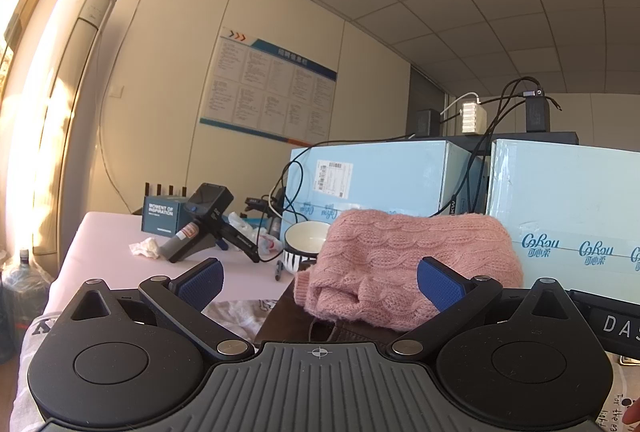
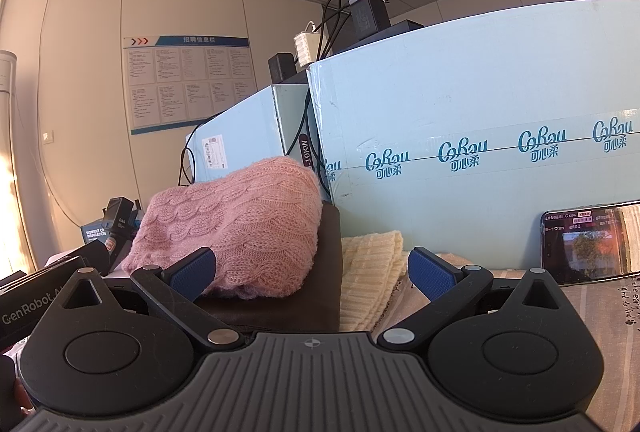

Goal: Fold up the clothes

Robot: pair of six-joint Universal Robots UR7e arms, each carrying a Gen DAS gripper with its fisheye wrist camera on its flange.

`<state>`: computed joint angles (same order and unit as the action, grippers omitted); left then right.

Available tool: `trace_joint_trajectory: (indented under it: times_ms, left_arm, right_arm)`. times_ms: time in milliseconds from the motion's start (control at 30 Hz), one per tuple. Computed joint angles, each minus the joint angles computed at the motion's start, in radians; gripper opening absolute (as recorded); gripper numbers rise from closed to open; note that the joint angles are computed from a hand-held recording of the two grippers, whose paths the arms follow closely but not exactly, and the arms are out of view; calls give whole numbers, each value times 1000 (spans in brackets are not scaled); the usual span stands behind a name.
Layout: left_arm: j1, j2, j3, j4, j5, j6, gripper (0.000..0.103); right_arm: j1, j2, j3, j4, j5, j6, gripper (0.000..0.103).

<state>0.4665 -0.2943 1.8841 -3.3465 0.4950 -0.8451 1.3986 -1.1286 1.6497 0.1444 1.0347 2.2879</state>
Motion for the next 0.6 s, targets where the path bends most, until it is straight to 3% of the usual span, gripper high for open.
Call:
trace_joint_trajectory:
  times_ms: [600]
  left_arm:
    - [-3, 0, 7, 2, 17, -17, 103]
  right_arm:
    - [-2, -1, 2, 1, 0, -1, 103]
